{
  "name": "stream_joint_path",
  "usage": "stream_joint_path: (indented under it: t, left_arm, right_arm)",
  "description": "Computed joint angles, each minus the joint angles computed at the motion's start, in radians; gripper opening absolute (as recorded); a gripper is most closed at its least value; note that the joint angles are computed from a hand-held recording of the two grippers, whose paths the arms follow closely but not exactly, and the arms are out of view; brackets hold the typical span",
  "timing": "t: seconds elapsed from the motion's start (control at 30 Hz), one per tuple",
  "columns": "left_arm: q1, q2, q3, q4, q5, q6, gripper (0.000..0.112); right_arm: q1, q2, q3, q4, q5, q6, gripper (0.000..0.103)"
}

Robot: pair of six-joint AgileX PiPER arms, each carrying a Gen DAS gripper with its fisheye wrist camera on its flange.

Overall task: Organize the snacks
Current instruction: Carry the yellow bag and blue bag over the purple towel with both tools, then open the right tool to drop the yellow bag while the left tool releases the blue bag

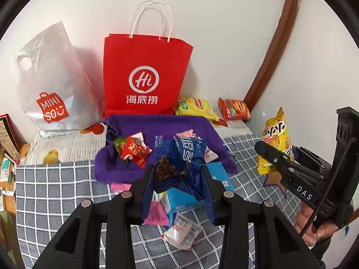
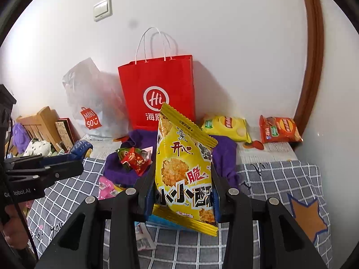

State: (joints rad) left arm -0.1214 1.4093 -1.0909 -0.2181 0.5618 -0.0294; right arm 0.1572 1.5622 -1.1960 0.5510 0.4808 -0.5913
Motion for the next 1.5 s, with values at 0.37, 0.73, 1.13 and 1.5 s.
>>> stream_joint_path:
  t: [0.37, 0.73, 1.13, 1.5]
  left_arm:
    - [0.076, 0.129, -0.140, -0.039, 0.031, 0.063, 0.037]
    - [0.108, 0.263, -0.299, -0.047, 0.064, 0.105, 0.037]
    - [0.140, 0.462, -0.489, -0.123, 0.092, 0.162, 0.037]
    - [0.182, 0.611, -0.586, -0.151, 0.132, 0.189, 0.037]
  right_arm:
    - [0.053, 0.147, -0.204, -0.051, 0.019, 0.066, 0.040]
    - [0.090, 0.286, -0.403, -0.144, 0.052, 0.146, 0.040]
    - [0.064, 0.467, -0.622, -0.177, 0.097, 0.180, 0.040]
    - [0.063, 0.679, -0.852, -0.250, 0.246, 0.236, 0.040]
